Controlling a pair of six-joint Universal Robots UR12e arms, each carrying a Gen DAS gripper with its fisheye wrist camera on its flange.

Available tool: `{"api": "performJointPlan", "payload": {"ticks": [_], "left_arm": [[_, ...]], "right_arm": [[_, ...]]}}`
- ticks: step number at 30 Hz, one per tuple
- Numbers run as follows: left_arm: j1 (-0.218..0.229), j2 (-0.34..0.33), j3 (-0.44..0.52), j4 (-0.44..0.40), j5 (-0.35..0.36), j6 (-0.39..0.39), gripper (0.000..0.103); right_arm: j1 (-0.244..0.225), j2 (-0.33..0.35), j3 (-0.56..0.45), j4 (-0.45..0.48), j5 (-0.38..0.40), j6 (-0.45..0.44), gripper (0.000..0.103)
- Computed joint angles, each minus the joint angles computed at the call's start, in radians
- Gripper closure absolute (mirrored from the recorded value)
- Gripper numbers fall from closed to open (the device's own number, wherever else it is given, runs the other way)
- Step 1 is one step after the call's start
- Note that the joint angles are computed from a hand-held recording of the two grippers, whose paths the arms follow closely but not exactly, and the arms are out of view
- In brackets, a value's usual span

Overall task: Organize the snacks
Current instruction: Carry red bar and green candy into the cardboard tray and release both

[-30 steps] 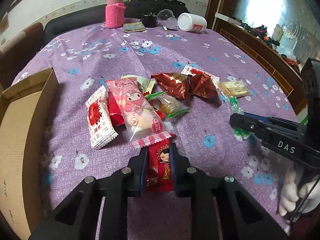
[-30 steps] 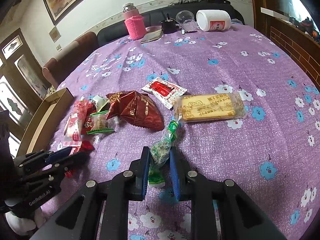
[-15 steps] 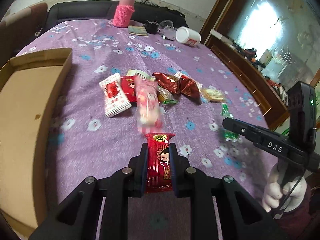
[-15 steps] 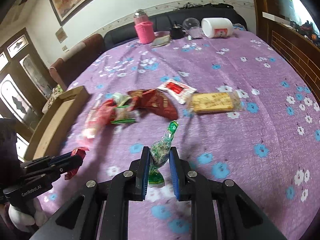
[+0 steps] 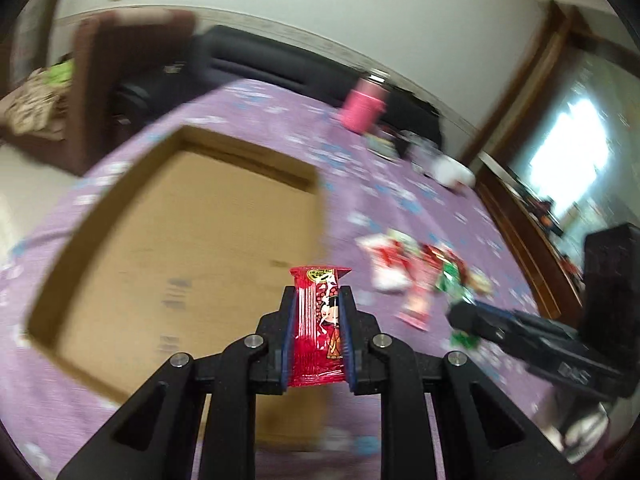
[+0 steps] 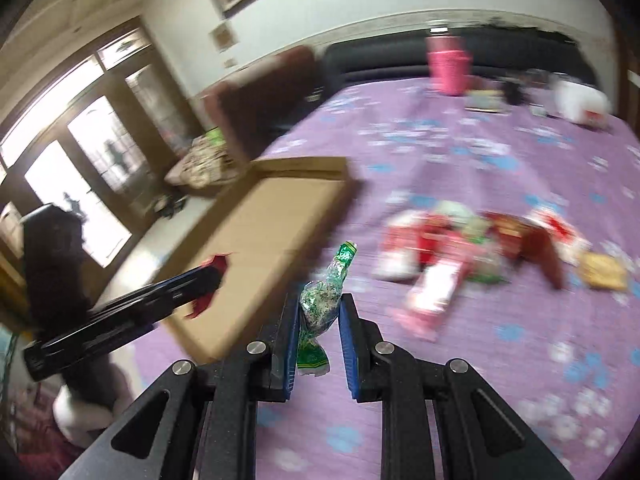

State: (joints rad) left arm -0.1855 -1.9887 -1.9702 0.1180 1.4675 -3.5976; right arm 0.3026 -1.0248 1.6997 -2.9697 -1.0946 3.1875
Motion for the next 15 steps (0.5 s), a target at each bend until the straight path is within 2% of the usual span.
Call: {"api": "performJointPlan", "payload": {"ticks": [3, 7, 11, 15], "left_arm": [[0.030, 0.009, -0.021, -0.012, 0.058, -0.031, 0.084], [0.059, 0.011, -0.037, -0.034, 0.098, -0.051, 0.084], [0.085, 0.015, -0.057, -0.040, 0.094, -0.067, 0.084], [0.096, 0.013, -0.066, -0.033, 0.080, -0.076, 0.084]], "right_arm": [[0.034, 0.036, -0.065, 0.059, 0.032, -0.037, 0.082], [0.075, 0.091, -0.157, 0.164, 0.060, -0.080, 0.082], [0.098, 0.146, -0.233, 0.259, 0.076, -0.089, 0.082], [0.113, 0.181, -0.277, 0.301, 0.082, -0.089, 0.081]]}}
